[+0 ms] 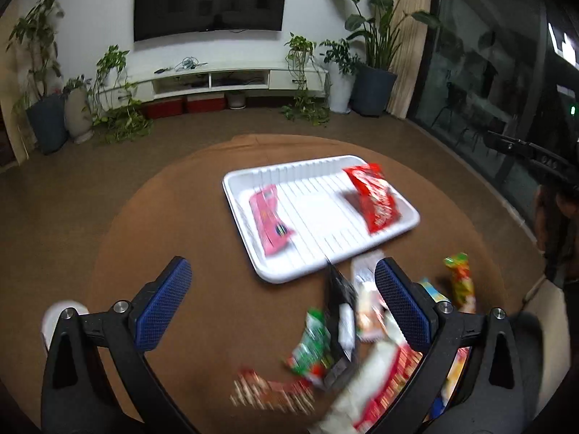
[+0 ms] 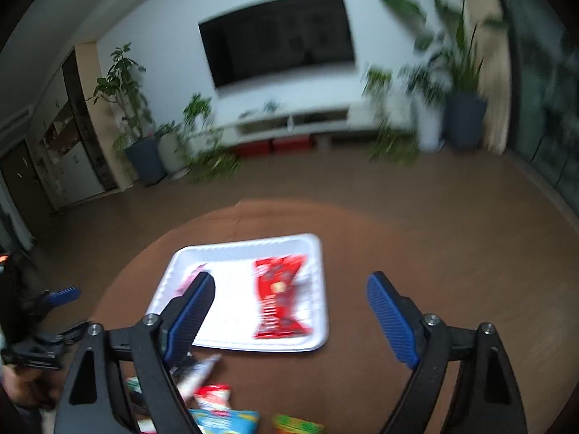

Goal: Organize snacks
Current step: 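Move both tools back over the snack pile, then grasp the white-red wrapped bar with the left tool while the right tool grasps the blue Tipo packet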

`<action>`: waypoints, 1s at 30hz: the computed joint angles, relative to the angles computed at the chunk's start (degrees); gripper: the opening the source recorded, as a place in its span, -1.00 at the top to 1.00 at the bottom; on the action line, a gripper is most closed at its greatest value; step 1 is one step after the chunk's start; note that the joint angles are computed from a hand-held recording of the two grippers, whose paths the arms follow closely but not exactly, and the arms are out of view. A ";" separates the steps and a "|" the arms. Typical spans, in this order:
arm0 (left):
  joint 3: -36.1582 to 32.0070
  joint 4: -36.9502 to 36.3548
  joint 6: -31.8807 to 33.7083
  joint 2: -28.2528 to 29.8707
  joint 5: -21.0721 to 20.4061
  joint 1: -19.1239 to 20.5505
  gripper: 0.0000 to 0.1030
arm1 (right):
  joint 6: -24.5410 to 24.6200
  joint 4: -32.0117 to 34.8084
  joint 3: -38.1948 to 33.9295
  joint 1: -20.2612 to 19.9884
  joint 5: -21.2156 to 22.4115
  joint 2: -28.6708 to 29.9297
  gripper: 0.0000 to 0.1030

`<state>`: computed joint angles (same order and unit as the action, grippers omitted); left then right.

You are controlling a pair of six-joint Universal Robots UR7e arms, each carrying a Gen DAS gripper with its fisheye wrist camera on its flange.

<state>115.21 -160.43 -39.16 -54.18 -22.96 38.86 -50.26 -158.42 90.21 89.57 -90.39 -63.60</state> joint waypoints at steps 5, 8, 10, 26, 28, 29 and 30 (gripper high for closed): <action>6.52 1.83 -9.76 -0.70 -3.44 -3.86 -0.99 | 1.95 -1.37 8.97 -5.32 4.97 -8.61 -0.71; 8.27 -0.72 -9.52 1.39 -6.92 -4.17 -0.99 | 1.67 2.52 17.34 -9.58 7.10 -15.02 -0.71; 8.58 -1.82 -8.40 3.13 -8.36 -4.39 -0.99 | 1.97 6.40 20.58 -12.15 8.47 -17.60 -0.65; -2.53 10.41 8.95 10.79 -17.73 -0.96 -0.22 | 1.64 12.45 28.29 -14.23 3.61 -20.09 -0.33; -3.04 10.84 9.31 11.02 -18.59 -0.38 -0.22 | 1.78 12.61 28.14 -14.33 3.41 -19.96 -0.32; -3.22 10.76 9.62 11.09 -18.98 -0.08 -0.21 | 1.69 12.65 28.09 -14.29 3.28 -19.89 -0.32; -3.36 11.00 9.61 11.03 -19.27 0.13 -0.14 | 1.49 12.71 28.21 -14.28 3.20 -20.00 -0.32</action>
<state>111.85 -149.43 -29.55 -43.15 -42.23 38.99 -48.77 -145.71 118.42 75.29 -87.19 -83.60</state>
